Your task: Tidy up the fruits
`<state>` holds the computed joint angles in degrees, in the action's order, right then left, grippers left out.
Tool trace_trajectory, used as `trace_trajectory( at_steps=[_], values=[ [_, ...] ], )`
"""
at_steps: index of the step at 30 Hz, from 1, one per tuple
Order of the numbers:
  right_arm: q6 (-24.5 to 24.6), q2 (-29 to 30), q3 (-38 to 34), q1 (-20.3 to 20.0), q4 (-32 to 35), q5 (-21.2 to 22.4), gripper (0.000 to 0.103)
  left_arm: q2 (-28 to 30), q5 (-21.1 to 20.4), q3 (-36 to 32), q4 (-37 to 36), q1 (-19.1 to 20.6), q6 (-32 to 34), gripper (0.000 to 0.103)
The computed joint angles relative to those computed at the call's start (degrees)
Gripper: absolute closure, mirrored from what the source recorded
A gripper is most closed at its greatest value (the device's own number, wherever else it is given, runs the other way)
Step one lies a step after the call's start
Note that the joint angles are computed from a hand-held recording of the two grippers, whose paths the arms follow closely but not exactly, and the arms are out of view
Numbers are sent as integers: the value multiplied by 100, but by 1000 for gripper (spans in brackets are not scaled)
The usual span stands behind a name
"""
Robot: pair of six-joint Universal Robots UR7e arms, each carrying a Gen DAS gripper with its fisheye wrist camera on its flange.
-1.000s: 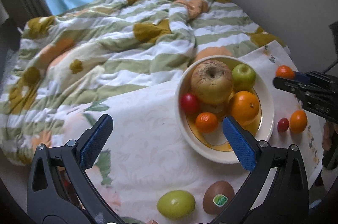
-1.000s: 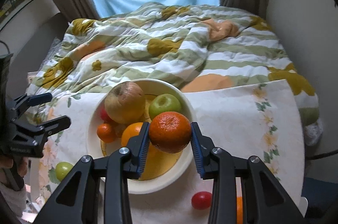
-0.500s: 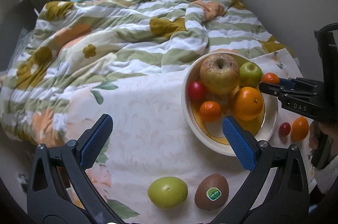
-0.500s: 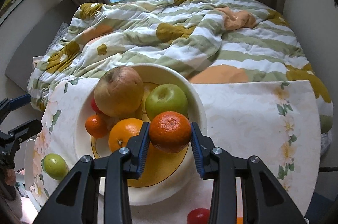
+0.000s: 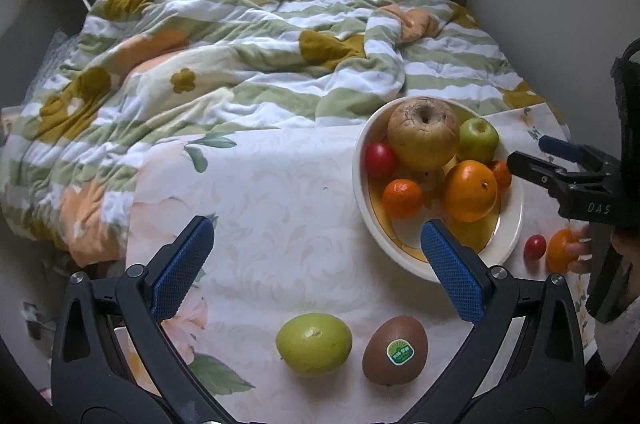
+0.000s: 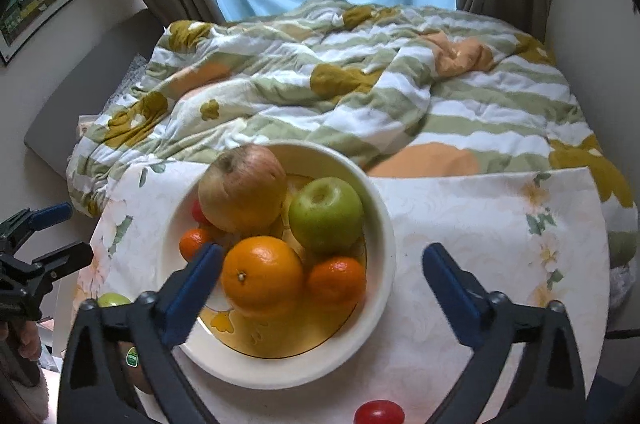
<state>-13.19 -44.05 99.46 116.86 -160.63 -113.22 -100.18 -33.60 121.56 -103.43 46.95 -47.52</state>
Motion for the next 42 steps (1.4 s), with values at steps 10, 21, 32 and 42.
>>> trace_trajectory(
  at_steps=[10,21,32,42],
  values=[
    [-134,-430,186,192,75,-66,1,-181,222,-159,1153,-654,-1081,0],
    [-64,-1363,814,593,-19,-421,0,-210,348,-494,3125,-1770,-3204,0],
    [-7,-2295,1609,642,-253,-629,0,-328,-56,-269,4100,-2630,-4754,0],
    [-225,-2585,2354,361,-640,-812,0,-579,-197,541,3599,-2751,-4788,0]
  ],
)
